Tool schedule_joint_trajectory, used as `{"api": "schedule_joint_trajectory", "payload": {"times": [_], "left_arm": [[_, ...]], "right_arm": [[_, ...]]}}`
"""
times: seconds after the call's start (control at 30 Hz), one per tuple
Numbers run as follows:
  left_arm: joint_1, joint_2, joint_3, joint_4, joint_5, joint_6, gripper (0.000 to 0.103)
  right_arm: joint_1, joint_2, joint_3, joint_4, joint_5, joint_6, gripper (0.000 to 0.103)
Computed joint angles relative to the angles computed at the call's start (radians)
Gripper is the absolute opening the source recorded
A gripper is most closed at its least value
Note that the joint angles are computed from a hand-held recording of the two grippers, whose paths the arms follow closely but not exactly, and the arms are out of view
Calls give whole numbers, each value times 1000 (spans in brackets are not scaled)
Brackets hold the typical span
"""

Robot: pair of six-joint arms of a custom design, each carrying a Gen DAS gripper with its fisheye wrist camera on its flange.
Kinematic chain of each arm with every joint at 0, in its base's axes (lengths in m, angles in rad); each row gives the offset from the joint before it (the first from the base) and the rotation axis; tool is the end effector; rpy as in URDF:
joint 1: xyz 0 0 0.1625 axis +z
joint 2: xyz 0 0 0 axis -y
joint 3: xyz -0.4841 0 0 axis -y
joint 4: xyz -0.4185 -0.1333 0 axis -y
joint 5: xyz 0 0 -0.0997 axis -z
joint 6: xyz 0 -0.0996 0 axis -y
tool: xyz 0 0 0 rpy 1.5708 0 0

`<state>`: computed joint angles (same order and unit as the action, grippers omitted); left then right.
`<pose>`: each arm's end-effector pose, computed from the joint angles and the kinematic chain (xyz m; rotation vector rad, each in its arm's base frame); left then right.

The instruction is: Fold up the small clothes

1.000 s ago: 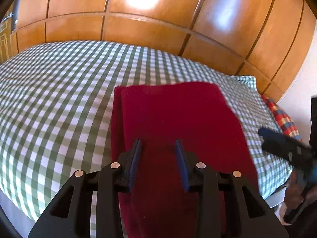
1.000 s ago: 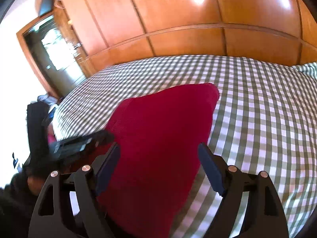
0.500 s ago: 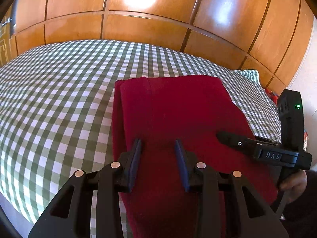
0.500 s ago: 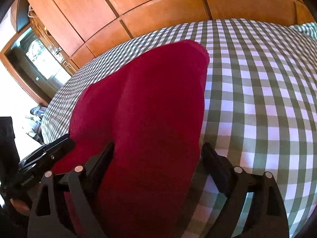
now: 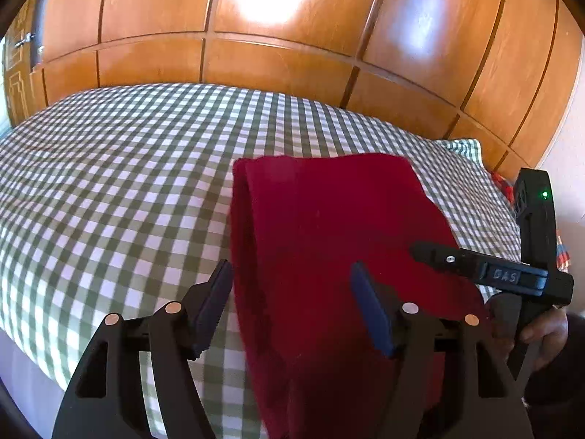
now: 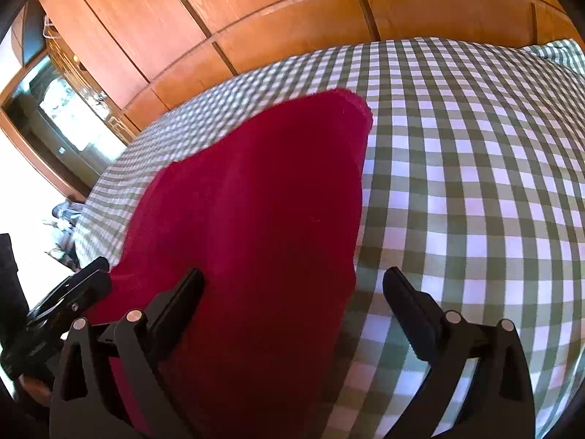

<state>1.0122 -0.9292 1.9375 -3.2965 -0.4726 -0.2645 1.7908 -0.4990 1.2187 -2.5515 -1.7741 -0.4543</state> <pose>-0.1392 -0.6416 0.2277 -0.1681 2.1387 -1.2303 0.2984 -0.8158 0.0498 0.9197 -2.7406 0.3423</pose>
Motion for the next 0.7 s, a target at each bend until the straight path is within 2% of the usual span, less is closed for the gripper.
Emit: {"api": "schedule_joint_trajectory", "payload": {"times": [0.07,0.1,0.17,0.3,0.33,0.37,0.4,0.47,0.5,0.53,0.57,0.6,0.7], "left_arm": [[3,-21,19,-13,-11,-8,77],[10,-34,26,0,-35,-26,78],[40,-72,43,52,-109,-109,78],[137,-116,71,32,-398,-215,79],[156,-117,74,18,-451,-223,83],[171,-115,78,-7,-494,-220,86],[185,-109,85,-53,-529,-202,86],[194,-102,87,-91,-554,-162,86],[196,-97,86,-104,-562,-133,84],[201,-95,84,-108,-585,-110,70],[210,-94,81,-109,-629,-100,53],[217,-93,75,-105,-666,-98,53],[206,-91,63,-95,-679,-40,43]], "right_arm": [[-18,-21,-10,89,76,21,98],[-28,-30,-13,131,111,32,98],[-41,-38,-15,165,134,38,98],[-73,-42,-39,266,213,56,97],[-76,-38,-50,285,226,52,97],[-80,-31,-68,318,243,46,95],[-82,-19,-95,360,259,40,88],[-82,-7,-101,372,265,29,79],[-80,-1,-103,371,270,25,75],[-80,6,-110,374,277,22,72],[-80,7,-111,373,281,19,65],[-81,2,-110,374,285,13,58],[-83,-29,-80,358,311,-15,45]]}}
